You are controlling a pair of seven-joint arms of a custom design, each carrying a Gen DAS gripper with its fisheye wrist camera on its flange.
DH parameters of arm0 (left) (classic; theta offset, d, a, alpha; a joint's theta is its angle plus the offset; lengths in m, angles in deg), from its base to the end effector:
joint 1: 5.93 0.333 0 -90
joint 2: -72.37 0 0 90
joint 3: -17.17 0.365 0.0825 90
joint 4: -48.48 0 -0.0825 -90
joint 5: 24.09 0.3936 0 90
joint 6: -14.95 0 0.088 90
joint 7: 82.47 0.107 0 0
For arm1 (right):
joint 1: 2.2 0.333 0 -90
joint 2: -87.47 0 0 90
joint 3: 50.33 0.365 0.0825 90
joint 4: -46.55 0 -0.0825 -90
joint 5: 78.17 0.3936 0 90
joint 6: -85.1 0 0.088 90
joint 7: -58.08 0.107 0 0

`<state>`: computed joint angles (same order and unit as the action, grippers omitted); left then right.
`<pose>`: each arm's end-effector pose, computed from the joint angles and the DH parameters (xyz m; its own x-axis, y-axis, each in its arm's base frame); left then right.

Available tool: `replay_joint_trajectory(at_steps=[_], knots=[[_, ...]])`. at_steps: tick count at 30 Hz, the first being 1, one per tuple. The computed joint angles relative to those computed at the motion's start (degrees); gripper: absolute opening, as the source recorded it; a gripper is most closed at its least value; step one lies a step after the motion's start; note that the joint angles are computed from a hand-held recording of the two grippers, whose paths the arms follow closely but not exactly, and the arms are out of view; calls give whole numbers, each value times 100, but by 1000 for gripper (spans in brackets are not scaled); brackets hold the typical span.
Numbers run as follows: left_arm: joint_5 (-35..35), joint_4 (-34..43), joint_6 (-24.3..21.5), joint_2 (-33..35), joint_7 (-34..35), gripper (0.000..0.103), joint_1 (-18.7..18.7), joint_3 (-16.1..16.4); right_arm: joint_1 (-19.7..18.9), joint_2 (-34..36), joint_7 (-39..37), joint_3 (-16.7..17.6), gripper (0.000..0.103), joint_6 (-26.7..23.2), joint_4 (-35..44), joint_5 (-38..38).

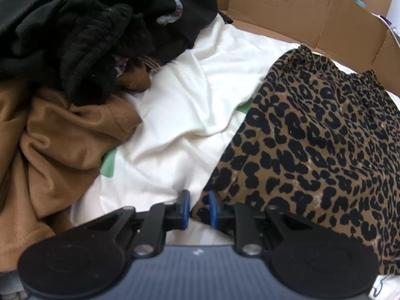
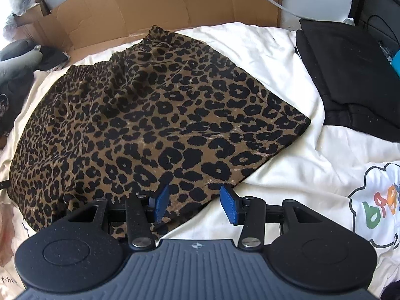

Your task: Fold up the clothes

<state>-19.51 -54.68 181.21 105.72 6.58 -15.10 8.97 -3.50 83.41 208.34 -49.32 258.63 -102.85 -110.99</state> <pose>0.6997 -0.2073 0.3183 -0.3175 -0.9477 0.0314 -0.8248 0.2596 -0.5023 0.4666 0.0385 0.3665 -0.4354 -0.8825 -0.1778 -0.7572 0.4658 -0.4578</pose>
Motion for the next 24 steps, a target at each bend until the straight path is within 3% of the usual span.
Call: replay_joint_trajectory(at_steps=[9,18,24], knots=[[-182,-353,193,-179,224,19,210,-253,125,27,-424,-9,53,62,-117,401],[-68,-250,221,-82,215,29,25,-62,151,66,-529,-25,53,61,-113,481],[-182,-172,234,16,463,30,245,-290,277,101,-836,-46,53,41,-119,823]])
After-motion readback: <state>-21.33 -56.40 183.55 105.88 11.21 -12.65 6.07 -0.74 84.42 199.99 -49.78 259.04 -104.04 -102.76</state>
